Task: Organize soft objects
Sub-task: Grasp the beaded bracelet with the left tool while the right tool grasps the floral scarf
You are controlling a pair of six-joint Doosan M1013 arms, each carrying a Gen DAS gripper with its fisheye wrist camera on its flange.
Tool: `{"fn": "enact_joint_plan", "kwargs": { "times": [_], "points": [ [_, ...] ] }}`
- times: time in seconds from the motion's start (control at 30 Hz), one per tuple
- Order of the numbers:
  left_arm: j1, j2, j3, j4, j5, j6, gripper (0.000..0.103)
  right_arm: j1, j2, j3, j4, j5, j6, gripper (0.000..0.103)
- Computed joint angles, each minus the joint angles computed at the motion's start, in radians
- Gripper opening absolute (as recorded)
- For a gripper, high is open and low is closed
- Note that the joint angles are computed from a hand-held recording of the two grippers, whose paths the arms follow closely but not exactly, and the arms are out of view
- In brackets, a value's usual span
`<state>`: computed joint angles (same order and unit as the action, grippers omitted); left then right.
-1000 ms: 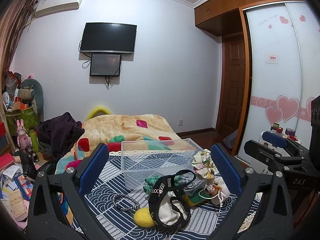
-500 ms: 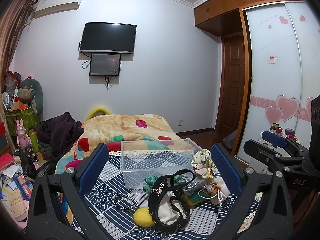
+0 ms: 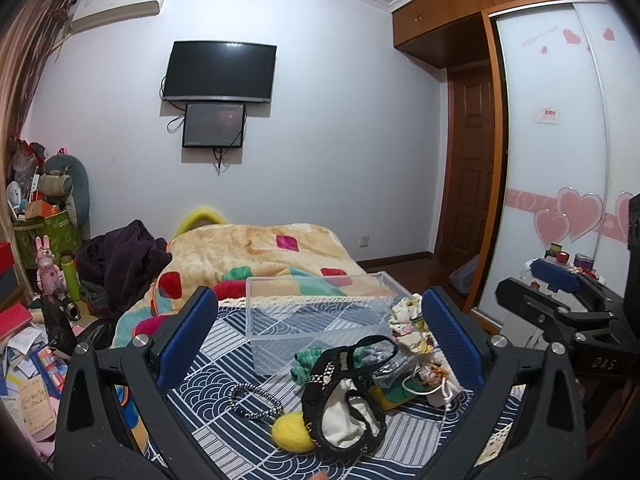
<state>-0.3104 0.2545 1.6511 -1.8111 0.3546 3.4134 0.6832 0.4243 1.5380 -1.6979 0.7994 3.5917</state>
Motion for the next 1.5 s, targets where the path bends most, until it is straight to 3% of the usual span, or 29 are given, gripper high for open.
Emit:
{"fn": "enact_joint_plan", "kwargs": {
  "times": [0.2, 0.27, 0.3, 0.4, 0.67, 0.73, 0.93, 0.97, 1.13, 1.23, 1.33, 1.43, 1.5],
  "points": [
    [0.006, 0.047, -0.046, 0.274, -0.039, -0.269, 0.103, -0.005, 0.013, -0.011, 0.042, 0.023, -0.051, 0.103],
    [0.010, 0.068, -0.066, 0.388, -0.046, -0.396, 0.095, -0.014, 0.013, -0.009, 0.058, 0.003, -0.049, 0.103],
    [0.013, 0.076, -0.075, 0.449, -0.046, -0.461, 0.086, -0.019, 0.013, -0.007, 0.066, -0.006, -0.047, 0.102],
    [0.024, 0.108, -0.108, 0.653, -0.035, -0.678, 0.079, -0.032, 0.015, -0.006, 0.102, -0.039, -0.058, 0.090],
    [0.040, 0.167, -0.161, 0.984, -0.006, -1.043, 0.066, -0.056, 0.024, -0.013, 0.209, -0.103, -0.128, 0.067],
    [0.042, 0.185, -0.178, 1.060, 0.022, -1.121, 0.058, -0.066, 0.026, -0.015, 0.251, -0.126, -0.142, 0.060],
    [0.032, 0.215, -0.203, 1.243, 0.053, -1.284, 0.048, -0.087, 0.037, -0.034, 0.376, -0.134, -0.235, 0.057],
    [0.033, 0.221, -0.209, 1.259, 0.065, -1.301, 0.047, -0.092, 0.038, -0.036, 0.401, -0.142, -0.255, 0.057],
    [0.041, 0.253, -0.242, 1.290, 0.133, -1.364, 0.016, -0.117, 0.050, -0.050, 0.541, -0.167, -0.341, 0.057],
    [0.041, 0.254, -0.238, 1.270, 0.129, -1.338, 0.008, -0.132, 0.049, -0.041, 0.602, -0.202, -0.340, 0.055],
    [0.036, 0.249, -0.230, 1.273, 0.117, -1.323, 0.007, -0.149, 0.037, -0.020, 0.622, -0.287, -0.311, 0.036],
    [0.034, 0.246, -0.226, 1.245, 0.112, -1.288, 0.006, -0.151, 0.032, -0.009, 0.597, -0.321, -0.281, 0.016],
    [0.034, 0.239, -0.218, 1.211, 0.103, -1.257, 0.006, -0.145, 0.029, -0.003, 0.566, -0.322, -0.261, 0.011]
  ]
}}
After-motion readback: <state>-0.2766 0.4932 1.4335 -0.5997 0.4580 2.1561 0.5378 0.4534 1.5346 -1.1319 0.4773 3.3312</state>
